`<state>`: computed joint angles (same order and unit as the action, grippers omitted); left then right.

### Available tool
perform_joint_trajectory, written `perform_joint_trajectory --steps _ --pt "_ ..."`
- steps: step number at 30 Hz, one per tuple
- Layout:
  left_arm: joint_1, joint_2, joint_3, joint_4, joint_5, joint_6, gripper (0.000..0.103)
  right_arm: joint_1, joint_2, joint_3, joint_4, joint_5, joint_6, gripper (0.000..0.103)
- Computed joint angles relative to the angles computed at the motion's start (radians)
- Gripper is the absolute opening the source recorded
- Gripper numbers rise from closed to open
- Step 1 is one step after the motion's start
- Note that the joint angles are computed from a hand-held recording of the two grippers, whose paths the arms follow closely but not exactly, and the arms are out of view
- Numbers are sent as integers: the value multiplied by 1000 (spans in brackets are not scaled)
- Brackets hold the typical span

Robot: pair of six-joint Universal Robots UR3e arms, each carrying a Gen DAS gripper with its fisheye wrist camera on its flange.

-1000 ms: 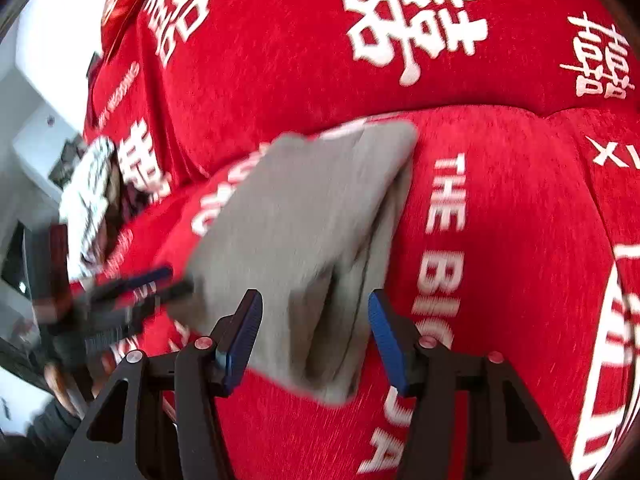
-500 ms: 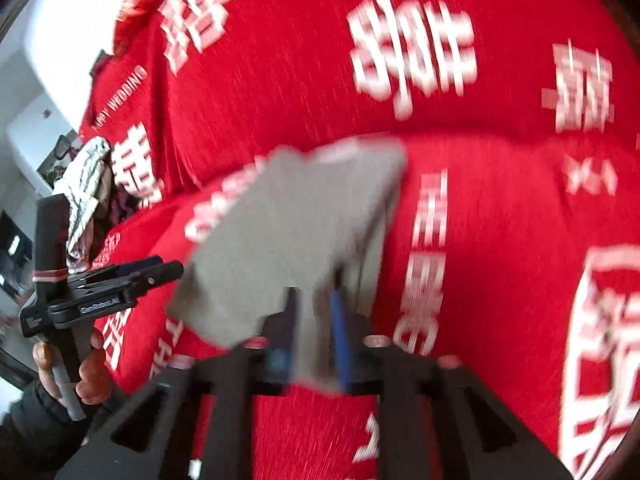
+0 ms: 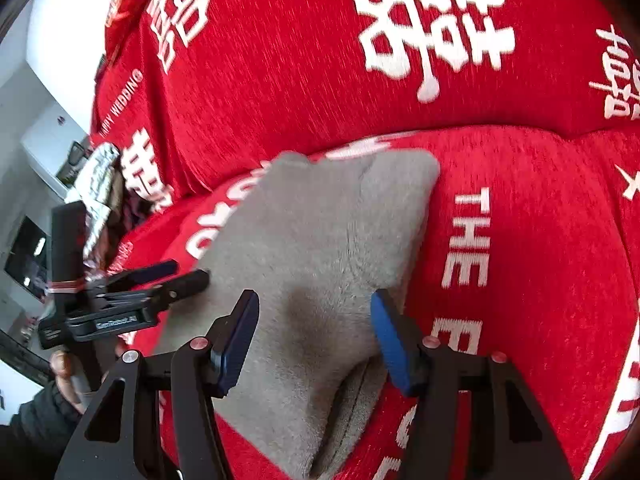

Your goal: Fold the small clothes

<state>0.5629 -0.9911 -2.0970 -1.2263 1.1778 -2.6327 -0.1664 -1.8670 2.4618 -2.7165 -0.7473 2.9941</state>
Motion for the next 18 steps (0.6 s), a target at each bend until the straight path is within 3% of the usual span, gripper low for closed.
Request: perform_joint_trajectory --steps 5,9,12,18 --pt "-180 -269 121 188 125 -141 88 26 167 -137 -63 0 20 63" --pt "-231 -440 207 212 150 -187 88 104 419 -338 -82 -38 83 63" --pt "-260 -514 255 229 160 -205 88 155 582 -491 -63 -132 136 63" --pt "-310 -676 414 182 202 -239 92 150 694 -624 -42 -123 203 63"
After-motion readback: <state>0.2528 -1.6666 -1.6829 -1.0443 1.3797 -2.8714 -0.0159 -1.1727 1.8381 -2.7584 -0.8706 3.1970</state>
